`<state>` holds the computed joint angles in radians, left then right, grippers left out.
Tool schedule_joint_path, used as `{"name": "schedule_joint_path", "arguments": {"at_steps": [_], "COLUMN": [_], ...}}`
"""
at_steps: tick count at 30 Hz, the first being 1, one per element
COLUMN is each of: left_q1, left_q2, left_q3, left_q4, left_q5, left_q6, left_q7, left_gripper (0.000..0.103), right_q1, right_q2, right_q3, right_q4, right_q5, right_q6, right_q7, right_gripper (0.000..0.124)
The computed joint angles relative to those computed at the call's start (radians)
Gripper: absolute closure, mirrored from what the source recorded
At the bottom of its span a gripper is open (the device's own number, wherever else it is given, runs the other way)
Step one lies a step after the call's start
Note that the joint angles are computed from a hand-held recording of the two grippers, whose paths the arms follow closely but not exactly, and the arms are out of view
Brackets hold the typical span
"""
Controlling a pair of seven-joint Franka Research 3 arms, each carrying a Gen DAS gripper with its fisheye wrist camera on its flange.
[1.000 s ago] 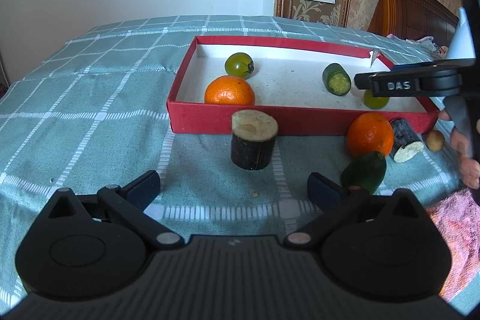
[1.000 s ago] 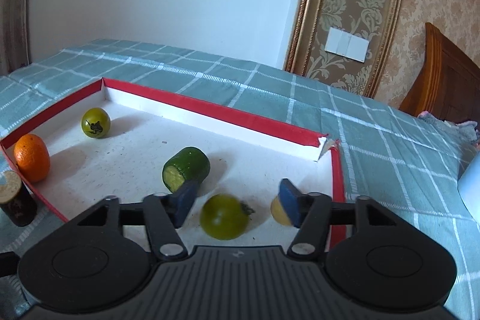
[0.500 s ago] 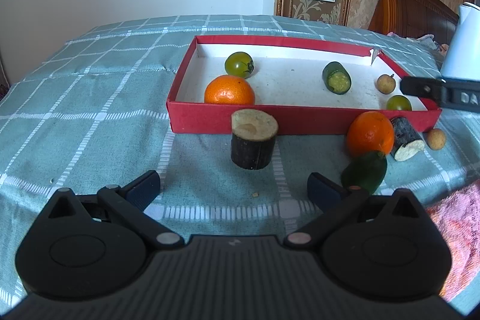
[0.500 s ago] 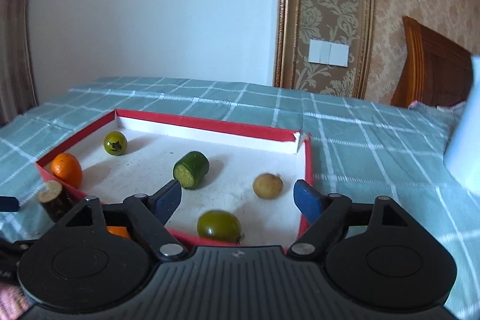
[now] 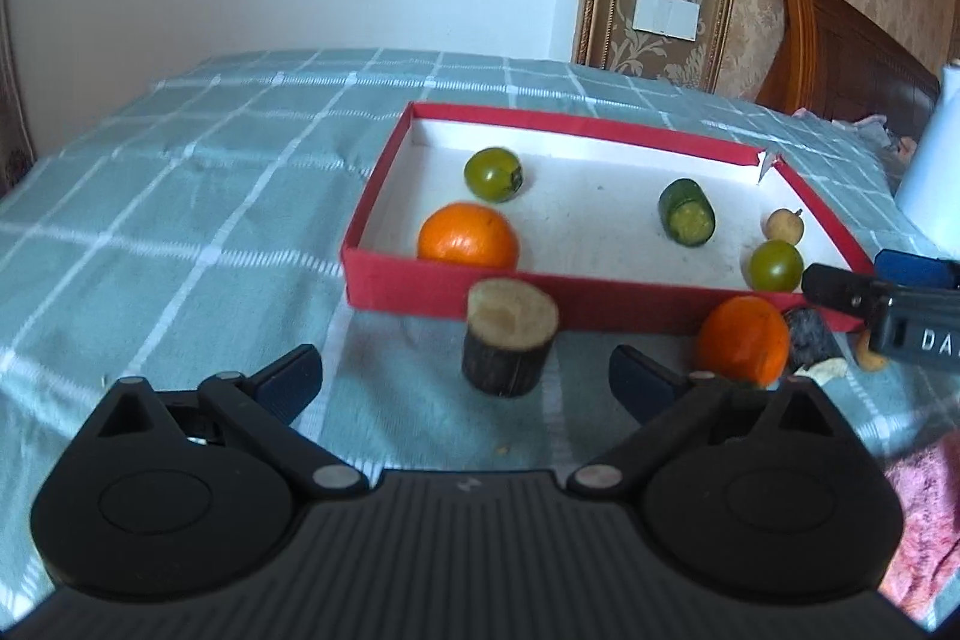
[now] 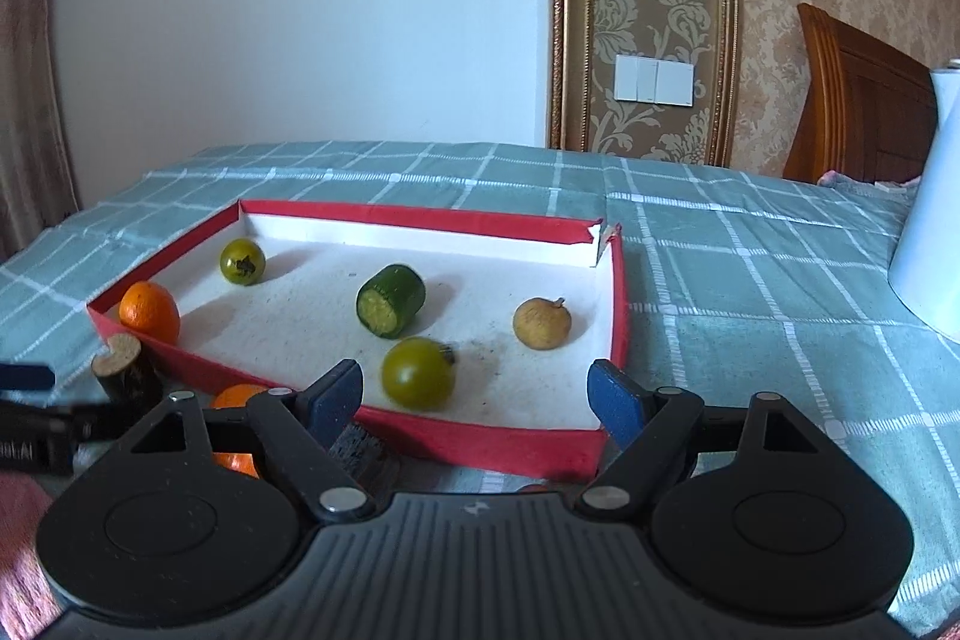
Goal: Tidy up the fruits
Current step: 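Grasp the dark wooden stump in front of the tray with the left tool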
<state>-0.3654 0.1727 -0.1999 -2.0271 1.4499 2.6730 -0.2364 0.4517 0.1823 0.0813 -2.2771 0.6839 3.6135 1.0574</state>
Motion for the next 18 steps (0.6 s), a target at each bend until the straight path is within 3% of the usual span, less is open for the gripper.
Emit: {"name": "schedule_joint_path", "arguments": {"at_steps": [2, 5, 7, 12, 18], "left_q1": [-0.007, -0.014, -0.021, -0.029, -0.043], "left_q2": [0.017, 0.040, 0.042, 0.042, 0.048], "left_q3": [-0.006, -0.003, 0.007, 0.014, 0.008], "left_q4": [0.021, 0.041, 0.041, 0.041, 0.044], "left_q5": [-0.031, -0.077, -0.056, -0.003, 0.035], "left_q6": [-0.027, -0.036, -0.029, -0.018, -0.052], "left_q7": [0.064, 0.127, 0.101, 0.073, 0.053], "left_gripper": [0.024, 0.035, 0.041, 0.071, 0.073], "right_q1": [0.009, 0.019, 0.023, 0.023, 0.023], "right_q2": [0.004, 0.008, 0.010, 0.012, 0.017], "right_q3": [-0.003, -0.006, -0.005, -0.001, 0.001], "right_q4": [0.002, 0.006, 0.008, 0.011, 0.012], "right_q5": [0.011, 0.031, 0.041, 0.049, 0.052], "right_q6": [0.005, 0.009, 0.013, 0.015, 0.024], "right_q7": [-0.019, -0.046, -0.056, -0.066, -0.070], "right_gripper": [0.042, 0.042, 0.041, 0.040, 0.039]}}
